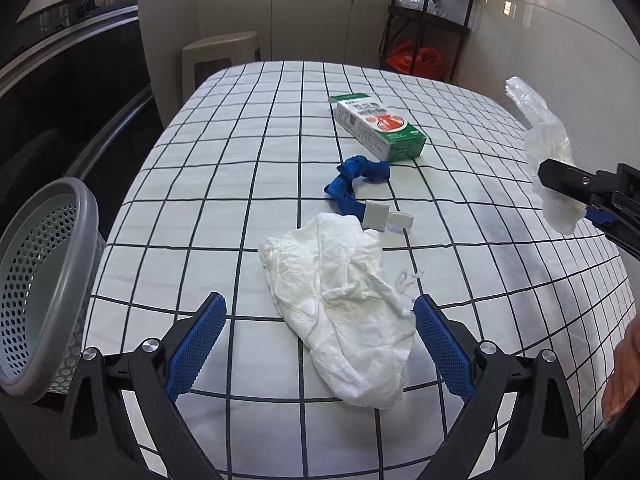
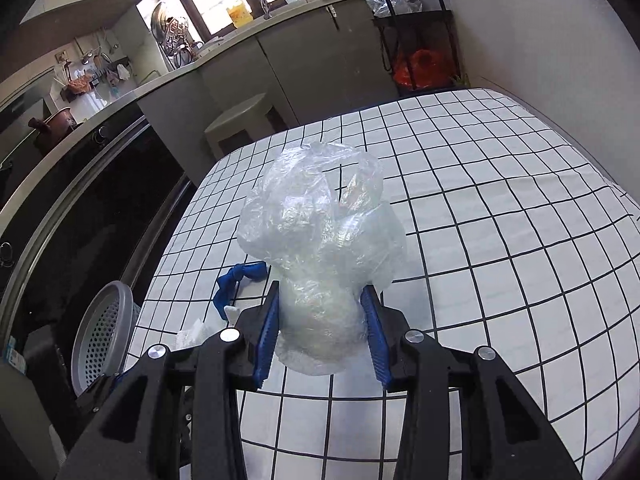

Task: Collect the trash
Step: 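Grasp the white tissue with the left tool while the right tool holds the bag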

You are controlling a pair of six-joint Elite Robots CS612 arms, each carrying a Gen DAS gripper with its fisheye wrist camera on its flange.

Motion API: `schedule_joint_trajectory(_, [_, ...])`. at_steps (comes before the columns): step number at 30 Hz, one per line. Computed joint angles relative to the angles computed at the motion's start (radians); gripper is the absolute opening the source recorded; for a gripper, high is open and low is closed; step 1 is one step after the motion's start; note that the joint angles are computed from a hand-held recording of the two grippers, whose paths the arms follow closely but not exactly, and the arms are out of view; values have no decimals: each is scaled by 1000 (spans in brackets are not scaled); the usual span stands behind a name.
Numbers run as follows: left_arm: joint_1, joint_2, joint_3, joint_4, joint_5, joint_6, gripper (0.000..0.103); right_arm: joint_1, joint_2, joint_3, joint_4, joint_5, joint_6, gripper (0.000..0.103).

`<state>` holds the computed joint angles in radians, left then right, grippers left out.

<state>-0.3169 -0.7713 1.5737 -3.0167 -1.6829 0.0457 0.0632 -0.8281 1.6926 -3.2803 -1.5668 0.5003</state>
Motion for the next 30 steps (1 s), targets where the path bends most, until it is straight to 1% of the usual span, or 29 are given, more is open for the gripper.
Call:
schedule_joint_trajectory(2, [0,6,-12,27,-1,-10,91,2,1,-3,1,5,-7,38])
schedule_joint_trajectory(3, [1,8,-16,36,-2,-14,88,4,1,-5,4,4,-12,38])
schedule_joint_trajectory(4, [2,8,-16,38,-7,-16,82,5,3,-12,8,2,-16,38])
schedule_joint_trajectory(5, [4,9,-20,45,-17,-20,81,6,4,-14,10,2,-21,38])
schedule_joint_trajectory(7, [6,11,-27,62,-34,-20,70,8,6,-17,13,4,-30,38])
schedule_joint_trajectory(8, [5,11,-25,59,-29,-18,69,10,7,-19,16,3,-35,38])
schedule_joint_trajectory(10, [5,9,-22,55,-30,-10,57,11,9,-25,23,3,-41,38])
schedule_joint_trajectory(11, [5,9,-23,54,-32,-7,55,11,11,-27,25,4,-42,38])
schedule_joint_trajectory(12, [5,9,-23,53,-33,-5,50,11,12,-29,27,6,-43,38])
schedule_joint_trajectory(13, [6,9,-23,53,-37,-2,42,12,13,-31,28,7,-43,38])
schedule_joint_trajectory(14, [7,8,-23,56,-40,0,37,12,14,-32,28,9,-44,38])
schedule_joint_trajectory(16, [10,8,-26,63,-49,2,22,12,15,-33,28,10,-48,38])
schedule_joint_trajectory(22, [16,4,-21,44,-40,2,15,12,15,-33,27,16,-53,38])
schedule_joint_trajectory(30, [29,-13,1,-3,-21,8,14,16,17,-33,21,17,-55,38])
